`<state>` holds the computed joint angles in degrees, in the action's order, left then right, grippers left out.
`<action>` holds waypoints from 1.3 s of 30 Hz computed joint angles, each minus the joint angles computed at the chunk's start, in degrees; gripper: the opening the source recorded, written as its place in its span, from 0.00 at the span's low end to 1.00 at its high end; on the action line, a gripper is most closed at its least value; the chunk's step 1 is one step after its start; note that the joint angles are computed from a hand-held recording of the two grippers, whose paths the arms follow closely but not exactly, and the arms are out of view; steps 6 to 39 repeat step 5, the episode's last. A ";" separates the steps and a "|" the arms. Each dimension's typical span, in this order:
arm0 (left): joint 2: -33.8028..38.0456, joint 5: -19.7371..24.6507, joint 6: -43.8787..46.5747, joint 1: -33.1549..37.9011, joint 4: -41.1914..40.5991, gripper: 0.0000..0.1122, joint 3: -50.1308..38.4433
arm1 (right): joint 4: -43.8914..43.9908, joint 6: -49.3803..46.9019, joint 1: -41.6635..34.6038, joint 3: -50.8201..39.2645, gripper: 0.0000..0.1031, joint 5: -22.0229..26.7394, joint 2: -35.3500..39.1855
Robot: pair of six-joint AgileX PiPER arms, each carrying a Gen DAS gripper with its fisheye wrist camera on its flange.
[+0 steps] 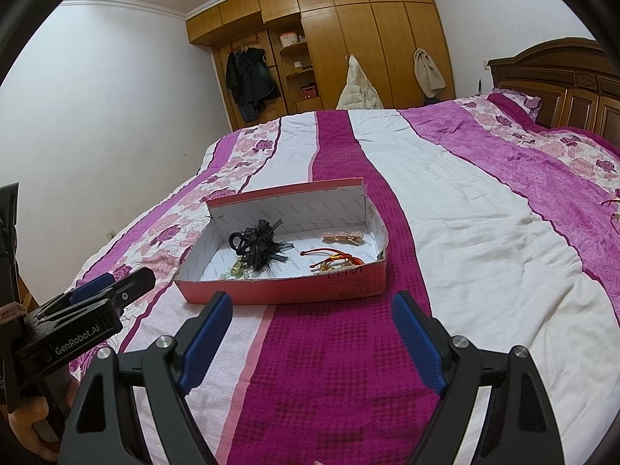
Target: Organize jewelry
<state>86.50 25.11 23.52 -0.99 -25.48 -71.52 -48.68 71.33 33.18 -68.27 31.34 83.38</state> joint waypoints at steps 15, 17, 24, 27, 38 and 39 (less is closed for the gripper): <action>0.08 -0.01 0.26 0.02 -0.18 0.63 0.01 | -0.06 0.02 0.00 -0.06 0.84 -0.02 0.07; 0.08 -0.01 0.26 0.02 -0.18 0.63 0.01 | -0.06 0.02 0.00 -0.06 0.84 -0.02 0.07; 0.08 -0.01 0.26 0.02 -0.18 0.63 0.01 | -0.06 0.02 0.00 -0.06 0.84 -0.02 0.07; 0.08 -0.01 0.26 0.02 -0.18 0.63 0.01 | -0.06 0.02 0.00 -0.06 0.84 -0.02 0.07; 0.08 -0.01 0.26 0.02 -0.18 0.63 0.01 | -0.06 0.02 0.00 -0.06 0.84 -0.02 0.07; 0.08 -0.01 0.26 0.02 -0.18 0.63 0.01 | -0.06 0.02 0.00 -0.06 0.84 -0.02 0.07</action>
